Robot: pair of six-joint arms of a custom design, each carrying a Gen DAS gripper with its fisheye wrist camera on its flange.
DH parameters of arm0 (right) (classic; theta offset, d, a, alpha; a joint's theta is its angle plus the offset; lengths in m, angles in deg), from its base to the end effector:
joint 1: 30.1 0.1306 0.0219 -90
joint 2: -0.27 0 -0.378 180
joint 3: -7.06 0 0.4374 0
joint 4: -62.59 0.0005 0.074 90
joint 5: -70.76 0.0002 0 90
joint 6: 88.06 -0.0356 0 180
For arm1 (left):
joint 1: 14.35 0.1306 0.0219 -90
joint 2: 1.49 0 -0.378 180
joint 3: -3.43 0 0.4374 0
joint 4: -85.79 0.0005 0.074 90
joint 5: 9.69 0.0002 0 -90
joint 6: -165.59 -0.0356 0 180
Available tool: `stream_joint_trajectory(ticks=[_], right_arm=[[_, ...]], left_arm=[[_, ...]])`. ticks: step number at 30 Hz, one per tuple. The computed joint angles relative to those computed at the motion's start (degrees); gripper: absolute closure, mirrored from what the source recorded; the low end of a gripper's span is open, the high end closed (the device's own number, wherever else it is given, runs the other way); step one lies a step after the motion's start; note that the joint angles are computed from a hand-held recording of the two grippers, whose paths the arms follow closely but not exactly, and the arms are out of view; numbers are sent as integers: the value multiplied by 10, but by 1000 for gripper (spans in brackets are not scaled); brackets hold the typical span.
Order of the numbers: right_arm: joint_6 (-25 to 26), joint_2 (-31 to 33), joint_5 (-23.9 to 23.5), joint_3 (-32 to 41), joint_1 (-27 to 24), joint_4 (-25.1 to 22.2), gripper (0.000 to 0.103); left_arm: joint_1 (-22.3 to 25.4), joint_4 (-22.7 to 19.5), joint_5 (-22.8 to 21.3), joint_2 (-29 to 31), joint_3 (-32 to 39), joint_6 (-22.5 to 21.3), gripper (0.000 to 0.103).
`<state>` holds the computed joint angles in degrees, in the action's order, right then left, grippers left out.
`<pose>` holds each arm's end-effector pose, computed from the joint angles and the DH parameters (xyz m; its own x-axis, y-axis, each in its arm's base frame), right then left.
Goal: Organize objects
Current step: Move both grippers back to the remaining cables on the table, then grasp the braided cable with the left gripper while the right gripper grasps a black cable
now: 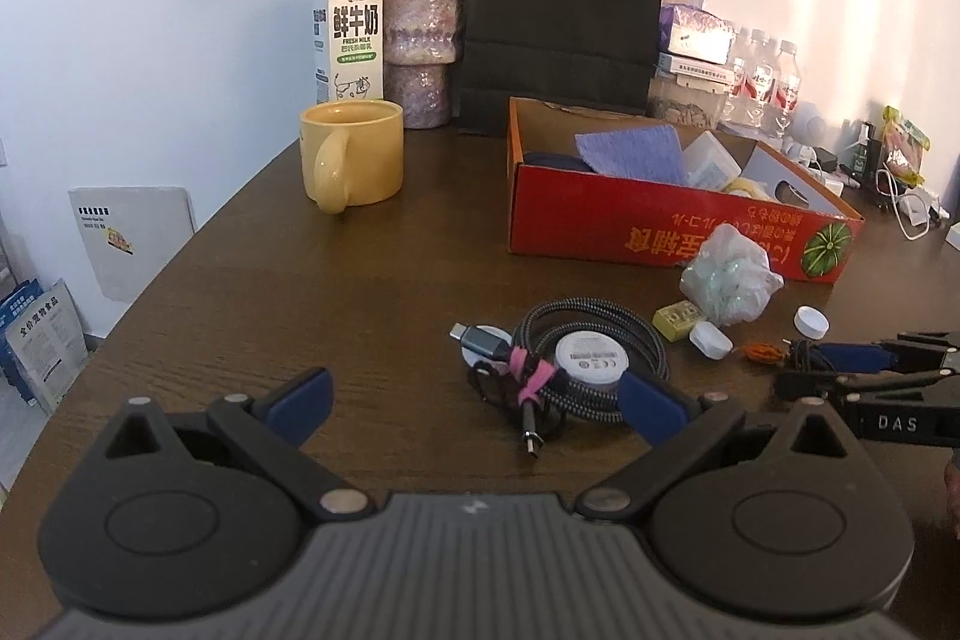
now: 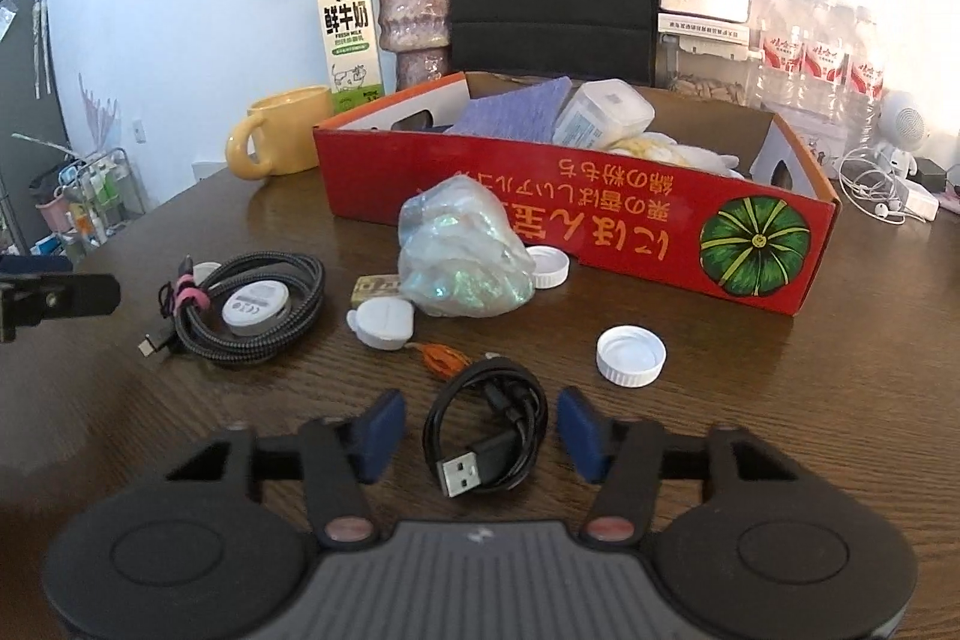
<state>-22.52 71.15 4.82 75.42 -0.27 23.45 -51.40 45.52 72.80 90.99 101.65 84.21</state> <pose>0.3671 0.1932 0.3976 -0.6035 0.0898 -0.7923 0.0658 0.9959 0.0627 0.4521 -0.3361 0.4899 -0.5239 0.2094 -0.8256 0.4378 0.8977 -0.0502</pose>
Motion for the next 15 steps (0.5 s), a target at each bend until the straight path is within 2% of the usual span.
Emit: stream_joint_trajectory(ticks=[10,15], right_arm=[[28,-9,29,-11,19,23,62],[29,-24,56,-24,25,44,62]], left_arm=[[-10,-16,4,18,18,-15,0],[-16,-35,18,46,56,-61,0]])
